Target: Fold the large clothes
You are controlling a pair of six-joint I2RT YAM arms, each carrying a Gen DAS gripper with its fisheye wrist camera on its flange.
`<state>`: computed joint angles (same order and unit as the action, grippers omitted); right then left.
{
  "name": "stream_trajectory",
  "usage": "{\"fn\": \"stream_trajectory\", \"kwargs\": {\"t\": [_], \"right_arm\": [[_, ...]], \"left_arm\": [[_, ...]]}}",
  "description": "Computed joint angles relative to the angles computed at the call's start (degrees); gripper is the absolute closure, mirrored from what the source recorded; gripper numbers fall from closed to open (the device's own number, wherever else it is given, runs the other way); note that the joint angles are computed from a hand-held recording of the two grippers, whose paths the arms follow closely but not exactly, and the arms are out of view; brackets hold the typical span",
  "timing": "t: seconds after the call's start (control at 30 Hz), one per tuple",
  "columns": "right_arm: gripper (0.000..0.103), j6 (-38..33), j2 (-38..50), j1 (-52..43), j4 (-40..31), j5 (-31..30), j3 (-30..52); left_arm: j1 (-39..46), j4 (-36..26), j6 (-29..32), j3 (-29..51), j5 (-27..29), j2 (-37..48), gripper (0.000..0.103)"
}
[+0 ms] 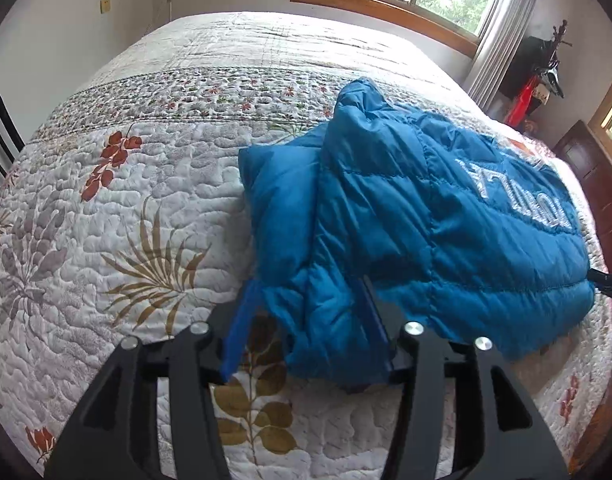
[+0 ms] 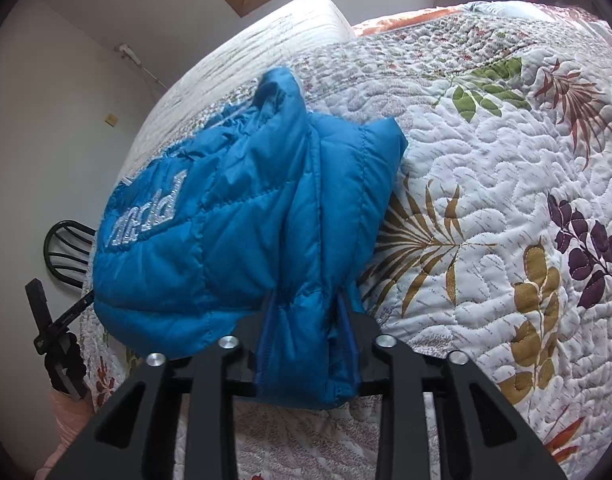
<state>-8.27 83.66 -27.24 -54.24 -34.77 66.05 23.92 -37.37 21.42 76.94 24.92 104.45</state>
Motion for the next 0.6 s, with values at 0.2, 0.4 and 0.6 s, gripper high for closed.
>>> {"fn": "stream_trajectory", "kwargs": {"t": [0.2, 0.4, 0.6], "right_arm": [[0.036, -1.52, -0.98, -3.01, -3.39, -3.95, 2.91], [0.026, 0.56, 5.58, -7.25, -3.15, -10.5, 5.84], [0.023, 3.41, 12.62, -5.6, 0.37, -11.48, 6.87]], "left_arm": [[4.21, -5.91, -0.02, 6.69, 4.39, 3.51, 0.028], [6.56, -16.81, 0.3, 19.89, 13.65, 14.32, 0.016], [6.06, -25.03, -0.25, 32.53, 19.92, 26.03, 0.016]]}}
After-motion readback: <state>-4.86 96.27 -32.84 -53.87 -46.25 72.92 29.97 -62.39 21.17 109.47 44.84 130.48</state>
